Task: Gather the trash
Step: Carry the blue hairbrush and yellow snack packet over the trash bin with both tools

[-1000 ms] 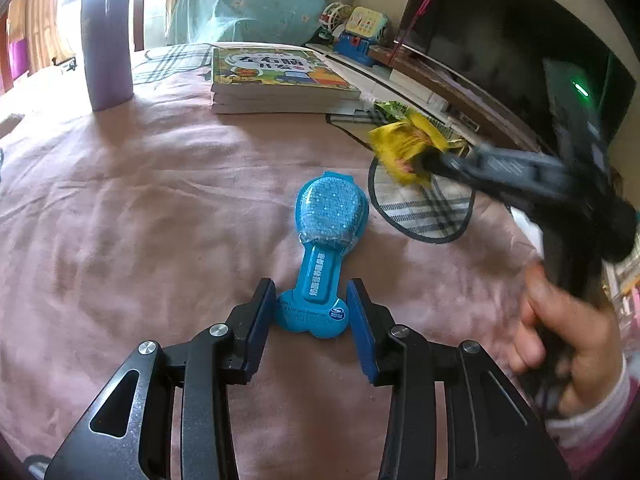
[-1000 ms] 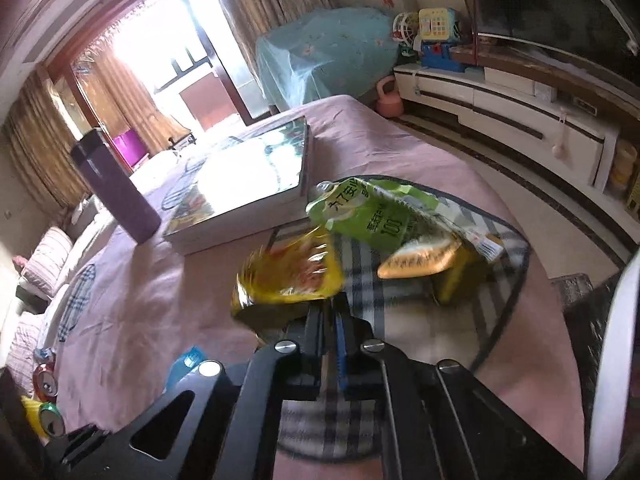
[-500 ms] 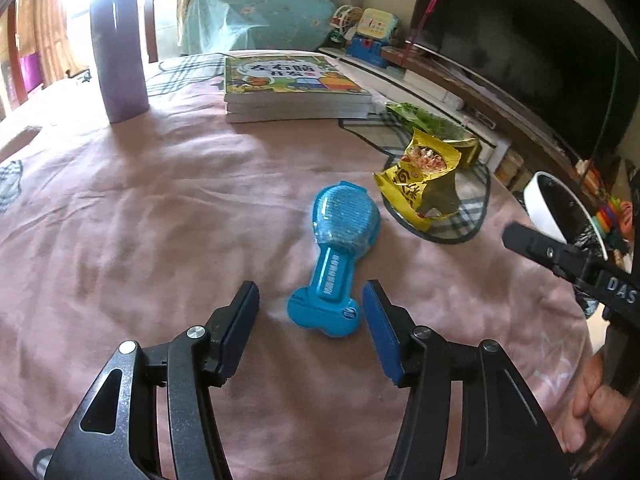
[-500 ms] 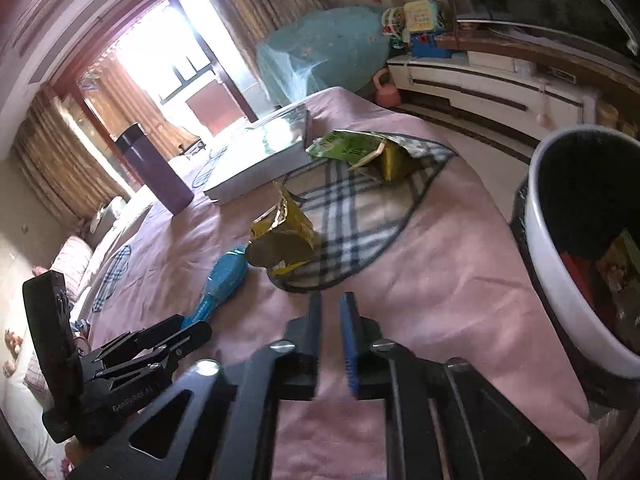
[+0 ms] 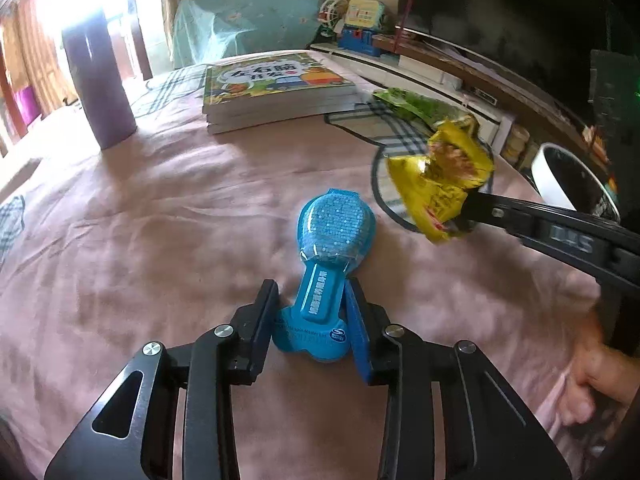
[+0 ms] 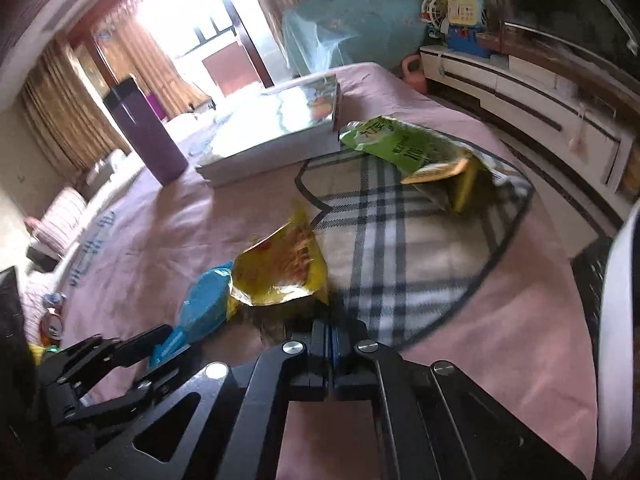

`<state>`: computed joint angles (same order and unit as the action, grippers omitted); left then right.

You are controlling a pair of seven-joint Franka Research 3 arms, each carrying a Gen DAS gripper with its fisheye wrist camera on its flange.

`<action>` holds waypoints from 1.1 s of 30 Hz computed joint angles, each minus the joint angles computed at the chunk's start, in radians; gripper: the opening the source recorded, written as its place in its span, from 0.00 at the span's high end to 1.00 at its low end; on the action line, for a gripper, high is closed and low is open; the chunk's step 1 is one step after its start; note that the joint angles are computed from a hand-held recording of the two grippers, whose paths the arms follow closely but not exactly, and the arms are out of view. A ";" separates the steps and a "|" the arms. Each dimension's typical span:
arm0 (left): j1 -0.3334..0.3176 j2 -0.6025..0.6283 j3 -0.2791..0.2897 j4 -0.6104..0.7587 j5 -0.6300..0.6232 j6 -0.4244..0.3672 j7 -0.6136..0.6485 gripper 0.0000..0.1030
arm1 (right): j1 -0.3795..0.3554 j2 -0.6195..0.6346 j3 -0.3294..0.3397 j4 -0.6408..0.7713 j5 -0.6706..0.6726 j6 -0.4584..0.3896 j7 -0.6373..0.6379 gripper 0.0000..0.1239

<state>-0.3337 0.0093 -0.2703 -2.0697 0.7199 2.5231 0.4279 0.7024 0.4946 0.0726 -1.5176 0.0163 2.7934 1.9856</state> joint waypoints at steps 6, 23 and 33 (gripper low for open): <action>-0.026 -0.033 -0.026 -0.026 -0.017 0.022 -0.015 0.70 | -0.026 -0.196 0.024 -0.304 0.045 0.160 0.009 1.00; -0.136 0.007 -0.077 0.060 0.020 -0.044 -0.079 0.70 | -0.073 -0.493 0.001 -0.714 -0.325 0.366 0.471 1.00; -0.183 0.061 -0.078 0.142 0.038 -0.081 -0.059 0.70 | -0.285 -0.567 0.164 -0.791 -0.511 0.413 0.670 1.00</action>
